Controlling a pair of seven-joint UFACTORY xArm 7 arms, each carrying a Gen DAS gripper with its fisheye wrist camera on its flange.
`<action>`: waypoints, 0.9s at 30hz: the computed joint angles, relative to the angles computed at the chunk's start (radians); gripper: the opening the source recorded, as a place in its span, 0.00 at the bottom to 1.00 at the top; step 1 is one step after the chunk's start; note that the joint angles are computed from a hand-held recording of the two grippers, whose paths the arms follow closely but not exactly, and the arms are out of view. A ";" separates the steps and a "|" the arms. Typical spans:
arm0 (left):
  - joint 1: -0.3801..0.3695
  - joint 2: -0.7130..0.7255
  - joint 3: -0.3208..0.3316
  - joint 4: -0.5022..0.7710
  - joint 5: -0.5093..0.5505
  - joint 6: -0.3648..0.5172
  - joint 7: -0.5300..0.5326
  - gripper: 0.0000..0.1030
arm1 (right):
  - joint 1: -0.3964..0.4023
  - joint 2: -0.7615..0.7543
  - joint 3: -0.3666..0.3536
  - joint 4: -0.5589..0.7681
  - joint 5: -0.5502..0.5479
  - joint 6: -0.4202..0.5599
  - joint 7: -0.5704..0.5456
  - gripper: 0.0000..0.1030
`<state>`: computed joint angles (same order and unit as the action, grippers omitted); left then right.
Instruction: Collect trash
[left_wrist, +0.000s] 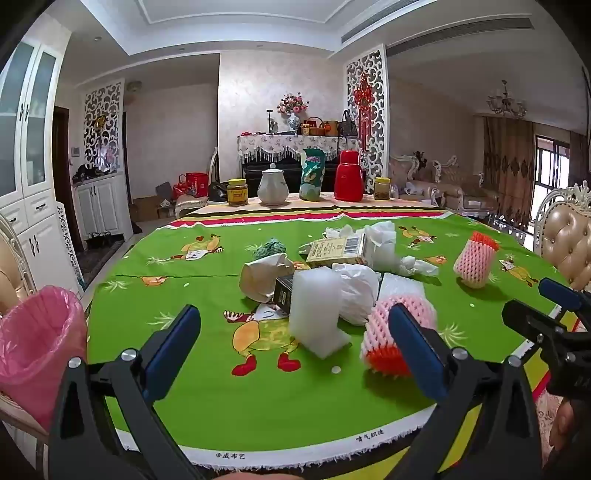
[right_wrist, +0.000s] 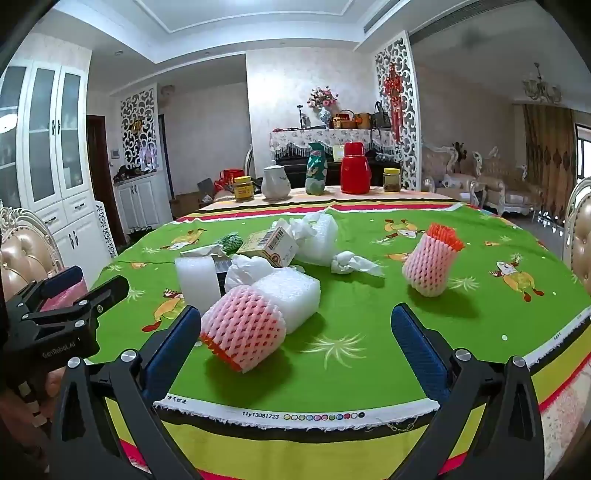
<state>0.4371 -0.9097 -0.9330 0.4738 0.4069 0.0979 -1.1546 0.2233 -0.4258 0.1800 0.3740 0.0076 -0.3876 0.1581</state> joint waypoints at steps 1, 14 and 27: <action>-0.008 0.011 0.006 0.002 -0.003 0.007 0.003 0.96 | -0.001 0.000 0.000 0.000 0.000 0.000 0.000 0.93; -0.008 0.005 0.009 -0.015 0.007 -0.008 -0.007 0.96 | 0.007 -0.010 0.009 0.000 0.001 0.004 0.013 0.94; -0.033 -0.015 0.014 -0.022 0.002 0.006 -0.004 0.96 | 0.054 -0.018 -0.051 -0.011 -0.044 0.002 0.037 0.94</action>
